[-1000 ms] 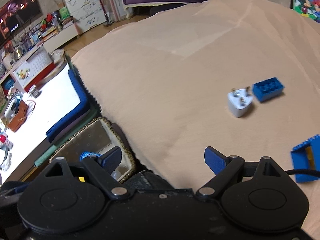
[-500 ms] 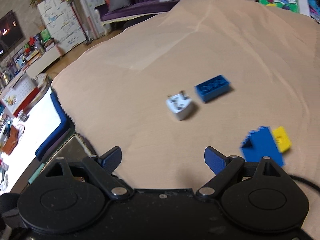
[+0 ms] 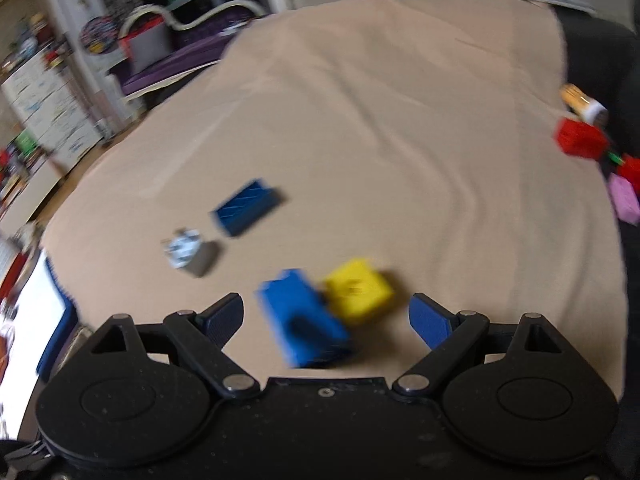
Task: Organize rigid objects
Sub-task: 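Grasp the blue frame brick with the right tool while the left tool reaches toward the white plug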
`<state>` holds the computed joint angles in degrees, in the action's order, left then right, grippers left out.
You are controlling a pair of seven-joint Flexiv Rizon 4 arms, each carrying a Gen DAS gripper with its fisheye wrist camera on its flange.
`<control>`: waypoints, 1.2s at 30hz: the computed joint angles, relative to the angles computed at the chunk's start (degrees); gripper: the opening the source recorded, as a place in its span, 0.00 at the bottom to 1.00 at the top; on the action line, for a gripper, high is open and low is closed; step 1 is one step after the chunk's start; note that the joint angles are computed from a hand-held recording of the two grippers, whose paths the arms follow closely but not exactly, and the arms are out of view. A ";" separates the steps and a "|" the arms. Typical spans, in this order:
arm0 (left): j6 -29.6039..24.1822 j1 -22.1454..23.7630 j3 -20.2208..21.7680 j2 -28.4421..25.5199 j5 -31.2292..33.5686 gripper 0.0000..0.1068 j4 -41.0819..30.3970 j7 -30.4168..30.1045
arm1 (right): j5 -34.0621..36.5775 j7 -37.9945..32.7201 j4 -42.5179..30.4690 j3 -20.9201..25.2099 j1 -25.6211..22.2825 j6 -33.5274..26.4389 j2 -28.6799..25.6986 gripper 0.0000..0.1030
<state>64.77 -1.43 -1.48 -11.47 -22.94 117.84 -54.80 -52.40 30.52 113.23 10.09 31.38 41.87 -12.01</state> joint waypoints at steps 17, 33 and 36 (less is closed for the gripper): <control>-1.24 -0.59 -0.16 -0.33 1.18 0.85 -0.27 -0.27 | 1.26 2.00 1.23 0.04 -0.65 -2.63 -0.86 0.88; -1.18 -0.47 -0.26 -0.08 0.26 0.85 0.08 0.37 | -0.59 -8.42 -5.80 -1.35 3.49 2.13 -7.60 0.88; -1.37 -0.39 -0.18 -0.08 0.00 0.85 0.01 0.12 | 2.13 -12.91 -8.65 -1.79 4.46 1.78 -10.88 0.88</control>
